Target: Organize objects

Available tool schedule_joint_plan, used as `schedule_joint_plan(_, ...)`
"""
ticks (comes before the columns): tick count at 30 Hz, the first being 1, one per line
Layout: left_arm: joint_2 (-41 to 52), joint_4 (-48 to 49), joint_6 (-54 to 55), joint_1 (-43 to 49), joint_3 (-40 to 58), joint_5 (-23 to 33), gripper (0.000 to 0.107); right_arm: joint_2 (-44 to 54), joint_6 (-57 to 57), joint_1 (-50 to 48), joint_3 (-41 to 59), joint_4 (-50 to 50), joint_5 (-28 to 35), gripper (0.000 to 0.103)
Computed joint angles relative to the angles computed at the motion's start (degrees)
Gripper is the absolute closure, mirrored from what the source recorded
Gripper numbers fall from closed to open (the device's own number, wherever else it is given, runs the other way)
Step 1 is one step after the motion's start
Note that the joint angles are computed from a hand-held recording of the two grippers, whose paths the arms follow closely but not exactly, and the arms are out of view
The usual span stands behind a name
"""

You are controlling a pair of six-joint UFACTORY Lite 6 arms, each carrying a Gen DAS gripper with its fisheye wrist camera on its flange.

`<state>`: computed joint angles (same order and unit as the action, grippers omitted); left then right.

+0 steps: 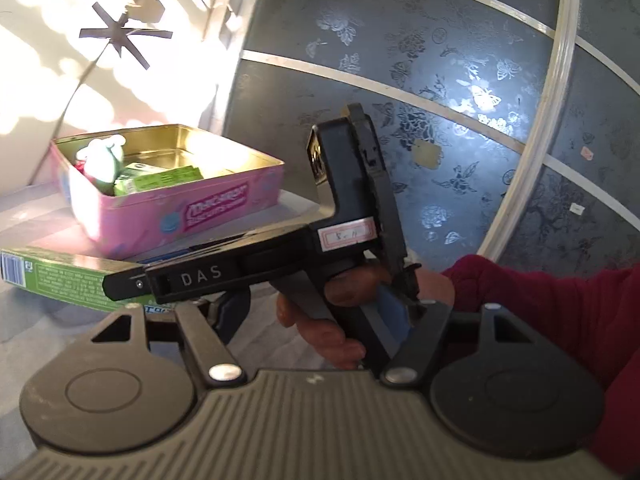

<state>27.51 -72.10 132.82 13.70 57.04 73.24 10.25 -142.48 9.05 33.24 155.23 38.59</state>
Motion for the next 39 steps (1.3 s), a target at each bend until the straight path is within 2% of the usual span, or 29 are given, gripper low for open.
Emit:
schedule_joint_plan(3,-3.12,-2.31,-0.47,-4.38,-2.28,-1.49,0.038,-4.68,6.52,-9.48,-5.86,-11.03,6.21,0.062)
schedule_joint_plan(8,-7.29,-5.43,7.87,-3.66,-9.03,-8.75,0.037,-4.83,4.65,-14.5,-7.7,-16.37,9.86,0.062)
schedule_joint_plan(13,-6.11,-7.02,6.73,5.55,-8.4,-10.92,0.037,-3.94,-3.45,-10.11,-7.97,-11.62,7.68,0.062)
schedule_joint_plan(15,-6.72,-11.79,4.54,8.17,-7.61,-12.23,0.035,-3.86,-6.24,-7.5,-7.93,-8.75,6.96,0.062)
schedule_joint_plan(18,-7.9,-23.54,0.77,7.46,-5.18,-18.39,0.027,-4.73,-7.46,-5.82,-8.77,-6.55,7.21,0.062)
schedule_joint_plan(19,-7.0,-24.87,-3.15,6.11,-2.28,-21.08,0.027,-5.31,-8.25,-5.3,-9.44,-5.71,7.38,0.062)
schedule_joint_plan(23,3.11,-14.37,-23.83,1.17,14.0,-25.11,0.027,-11.11,-14.01,-1.6,-14.82,0.57,5.18,0.062)
schedule_joint_plan(25,7.67,-10.48,-30.1,-1.91,19.13,-27.04,0.027,-14.73,-16.89,-1.14,-17.95,2.92,2.78,0.062)
schedule_joint_plan(27,10.04,-10.62,-30.58,-4.95,21.13,-29.92,0.027,-18.71,-21.07,-0.5,-21.32,6.52,-0.55,0.061)
schedule_joint_plan(30,12.42,-11.66,-29.08,-8.07,22.56,-34.55,0.027,-25.68,-22.5,-1.3,-26.73,8.9,-3.23,0.052)
schedule_joint_plan(34,16.19,-10.13,-30.9,-9.77,26.09,-35.28,0.027,-29.69,-22.37,-1.23,-30.01,9.32,-4.54,0.044)
schedule_joint_plan(36,17.43,-10.29,-29.6,-10.53,26.15,-35.58,0.029,-25.94,-22.85,-0.3,-29.28,9.93,-2.0,0.047)
schedule_joint_plan(37,18.45,-10.89,-29.13,-10.04,26.58,-33.13,0.033,-23.09,-25.29,1.17,-28.41,12.93,-0.45,0.06)
schedule_joint_plan(38,18.94,-9.53,-31.05,-9.72,27.42,-31.47,0.04,-20.9,-27.43,2.29,-27.42,14.82,0.5,0.061)
schedule_joint_plan(39,18.01,-8.13,-33.19,-9.95,27.32,-32.09,0.051,-19.98,-28.95,3.15,-26.75,15.71,1.34,0.063)
